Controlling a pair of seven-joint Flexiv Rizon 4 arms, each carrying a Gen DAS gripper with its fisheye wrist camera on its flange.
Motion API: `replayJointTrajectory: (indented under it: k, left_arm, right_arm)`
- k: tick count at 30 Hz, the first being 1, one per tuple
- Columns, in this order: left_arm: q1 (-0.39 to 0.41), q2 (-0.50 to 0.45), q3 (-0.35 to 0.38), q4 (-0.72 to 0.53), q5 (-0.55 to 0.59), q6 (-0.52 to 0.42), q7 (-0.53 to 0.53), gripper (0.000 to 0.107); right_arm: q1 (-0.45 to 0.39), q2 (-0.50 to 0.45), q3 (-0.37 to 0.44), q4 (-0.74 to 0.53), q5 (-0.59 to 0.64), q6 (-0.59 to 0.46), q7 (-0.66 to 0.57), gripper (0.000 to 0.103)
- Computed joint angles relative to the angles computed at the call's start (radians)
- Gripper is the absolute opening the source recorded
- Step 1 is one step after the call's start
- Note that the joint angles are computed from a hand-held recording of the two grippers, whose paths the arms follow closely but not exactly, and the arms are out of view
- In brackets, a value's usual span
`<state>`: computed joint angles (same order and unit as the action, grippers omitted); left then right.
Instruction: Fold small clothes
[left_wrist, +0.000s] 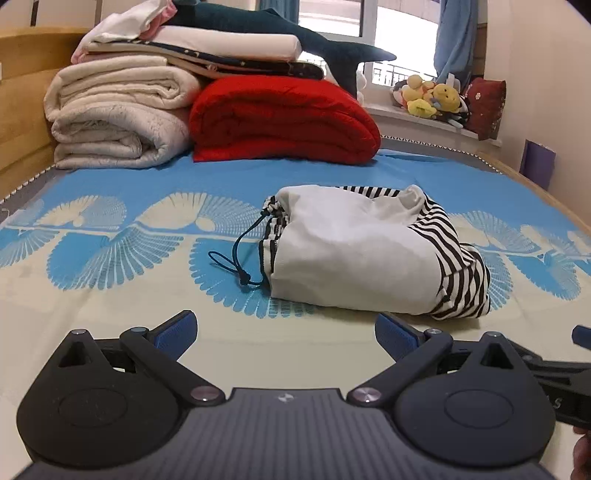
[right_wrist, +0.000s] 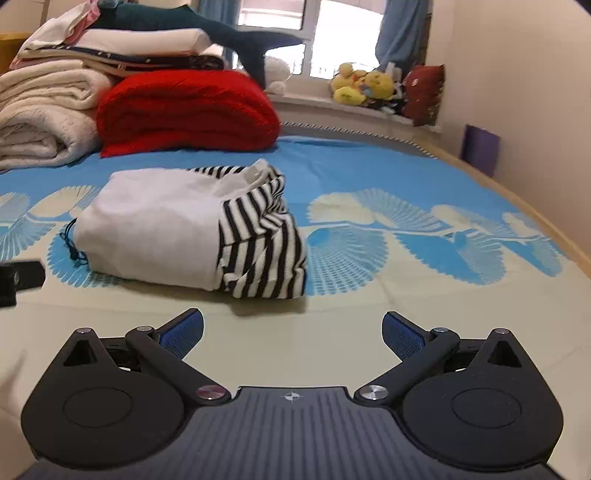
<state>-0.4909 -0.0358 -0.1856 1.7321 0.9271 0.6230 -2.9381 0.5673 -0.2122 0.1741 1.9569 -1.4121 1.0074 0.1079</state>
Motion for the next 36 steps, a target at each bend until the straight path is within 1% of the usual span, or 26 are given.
replayJointTrajectory:
  k: [4,11,22,36]
  left_arm:
    - [0.009,-0.013,0.008,0.002,-0.033,0.016,0.002,0.103]
    - [-0.003,-0.022,0.01,-0.005,-0.033,-0.003,0.018,0.103]
    - [-0.027,-0.043,0.011,-0.026,-0.027,-0.023,0.047,0.102]
    - [-0.034,-0.05,0.02,-0.03,-0.032,-0.027,0.057,0.102]
  right_arm:
    - [0.001,-0.023,-0.003,-0.02,0.038,0.012,-0.024,0.102]
    - [0.008,-0.027,-0.011,-0.02,0.046,0.047,-0.031,0.102]
    - [0.015,-0.027,-0.009,-0.008,0.096,0.041,-0.058,0.102]
    - [0.024,-0.031,-0.012,-0.012,0.106,0.038,-0.072,0.102]
